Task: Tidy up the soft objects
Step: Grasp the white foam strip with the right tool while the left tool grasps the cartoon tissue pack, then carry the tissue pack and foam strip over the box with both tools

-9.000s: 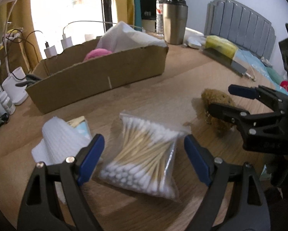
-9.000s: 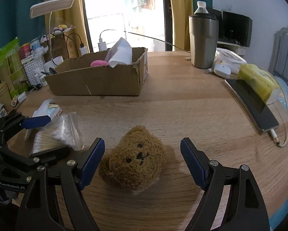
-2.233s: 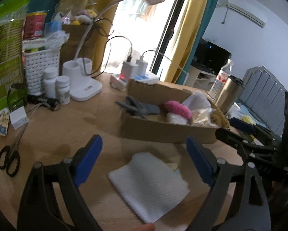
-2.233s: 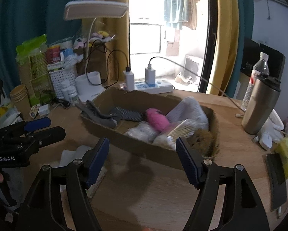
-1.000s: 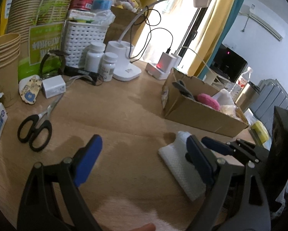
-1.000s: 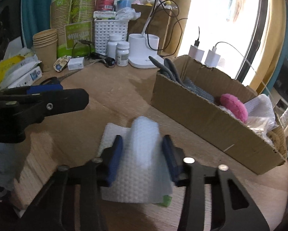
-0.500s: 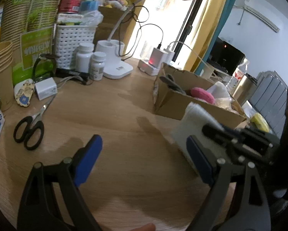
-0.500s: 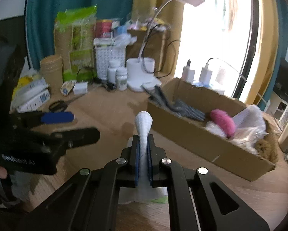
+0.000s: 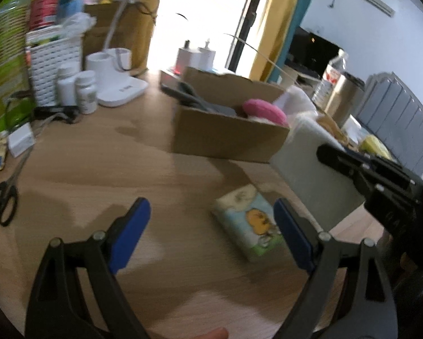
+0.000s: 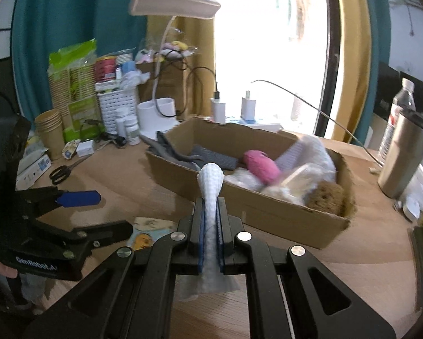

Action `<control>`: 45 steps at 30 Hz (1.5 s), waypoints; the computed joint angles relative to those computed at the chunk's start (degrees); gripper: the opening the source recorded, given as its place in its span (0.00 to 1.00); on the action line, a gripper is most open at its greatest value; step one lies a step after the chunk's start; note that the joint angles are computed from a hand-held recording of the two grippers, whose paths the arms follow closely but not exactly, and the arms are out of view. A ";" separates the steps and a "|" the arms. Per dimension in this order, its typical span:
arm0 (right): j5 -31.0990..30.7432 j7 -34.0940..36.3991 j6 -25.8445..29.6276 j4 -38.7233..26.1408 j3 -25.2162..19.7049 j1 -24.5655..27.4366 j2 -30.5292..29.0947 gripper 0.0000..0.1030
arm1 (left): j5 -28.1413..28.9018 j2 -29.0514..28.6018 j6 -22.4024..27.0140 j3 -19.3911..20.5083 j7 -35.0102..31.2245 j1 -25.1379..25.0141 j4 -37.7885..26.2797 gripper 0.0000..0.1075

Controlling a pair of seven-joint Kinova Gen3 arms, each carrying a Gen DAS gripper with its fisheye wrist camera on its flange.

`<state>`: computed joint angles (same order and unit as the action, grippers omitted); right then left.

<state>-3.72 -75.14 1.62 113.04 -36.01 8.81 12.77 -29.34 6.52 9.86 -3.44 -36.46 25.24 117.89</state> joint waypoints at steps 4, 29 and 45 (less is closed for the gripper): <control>0.18 0.73 -0.50 0.72 -7.41 8.85 0.78 0.08 | 4.76 2.77 3.35 3.92 -5.50 -1.73 -3.69 0.84; 4.88 -1.06 -1.39 1.90 -24.17 27.89 4.29 0.08 | 11.76 9.81 13.70 6.28 -19.70 0.76 -14.04 0.45; 6.48 -0.68 -1.32 0.89 -29.44 32.93 3.29 0.08 | 4.49 4.41 7.05 2.24 -13.25 4.68 -10.39 0.45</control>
<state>2.75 -75.82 0.29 113.93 -65.45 41.74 16.06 -24.85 10.94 16.91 -1.21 -49.72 29.92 107.50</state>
